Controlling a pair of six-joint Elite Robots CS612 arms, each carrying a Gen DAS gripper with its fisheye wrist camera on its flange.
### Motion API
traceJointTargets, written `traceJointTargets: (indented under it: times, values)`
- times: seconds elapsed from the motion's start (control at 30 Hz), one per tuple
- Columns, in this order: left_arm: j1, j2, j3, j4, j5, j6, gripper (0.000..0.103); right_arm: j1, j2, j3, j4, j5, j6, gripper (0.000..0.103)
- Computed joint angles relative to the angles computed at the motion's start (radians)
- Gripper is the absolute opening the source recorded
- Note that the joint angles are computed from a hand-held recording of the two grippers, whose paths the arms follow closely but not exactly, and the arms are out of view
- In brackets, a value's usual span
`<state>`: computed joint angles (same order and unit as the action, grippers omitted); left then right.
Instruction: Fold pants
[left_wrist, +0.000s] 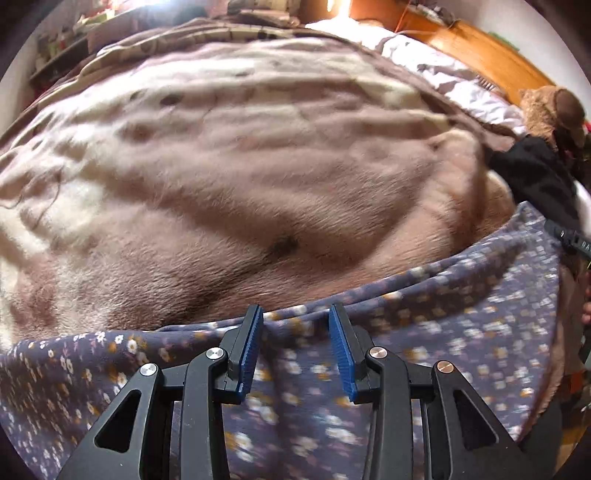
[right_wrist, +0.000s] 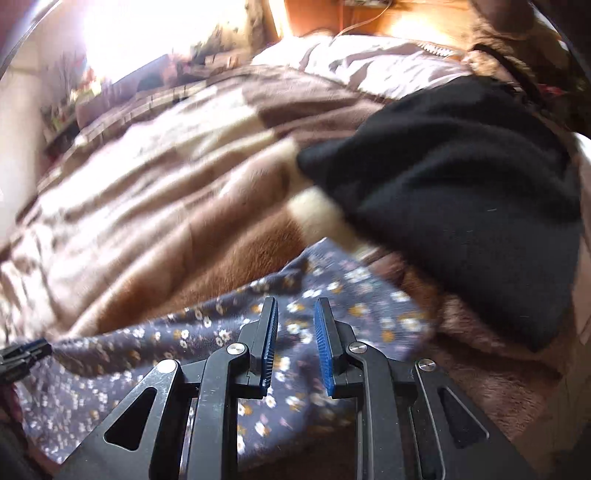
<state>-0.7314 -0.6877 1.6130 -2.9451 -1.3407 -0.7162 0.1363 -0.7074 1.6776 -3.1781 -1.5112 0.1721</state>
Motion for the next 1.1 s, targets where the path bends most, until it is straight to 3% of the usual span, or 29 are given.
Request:
traceJointTargets:
  times: [0.1, 0.17, 0.23, 0.3, 0.37, 0.57, 0.67, 0.8, 1.1]
  values:
    - [-0.010, -0.003, -0.003, -0.040, -0.029, 0.004, 0.035, -0.032, -0.027, 0.056, -0.040, 0.054, 0.081, 0.023]
    - [-0.024, -0.001, -0.015, -0.055, -0.030, 0.021, 0.035, -0.047, -0.043, 0.095, -0.063, 0.044, 0.143, 0.040]
    - [-0.032, 0.006, -0.027, -0.093, -0.069, 0.026, 0.035, -0.059, -0.053, 0.124, -0.086, 0.044, 0.190, 0.050]
    - [-0.039, 0.011, -0.035, -0.109, -0.101, 0.022, 0.035, -0.076, -0.056, 0.150, -0.110, 0.091, 0.247, 0.050]
    - [-0.044, 0.022, -0.056, -0.108, -0.139, 0.035, 0.035, -0.096, -0.050, 0.160, -0.123, 0.182, 0.292, 0.050]
    - [-0.061, 0.038, -0.095, -0.055, -0.165, 0.093, 0.035, -0.132, 0.004, 0.145, -0.197, 0.350, 0.464, 0.050]
    - [-0.062, 0.046, -0.109, -0.036, -0.177, 0.085, 0.035, -0.132, 0.016, 0.131, -0.191, 0.352, 0.486, 0.050]
    - [-0.064, 0.056, -0.128, -0.013, -0.191, 0.088, 0.035, -0.120, 0.019, 0.100, -0.122, 0.320, 0.418, 0.050]
    - [-0.069, 0.063, -0.144, 0.018, -0.185, 0.101, 0.037, -0.131, 0.031, 0.068, -0.090, 0.346, 0.534, 0.049]
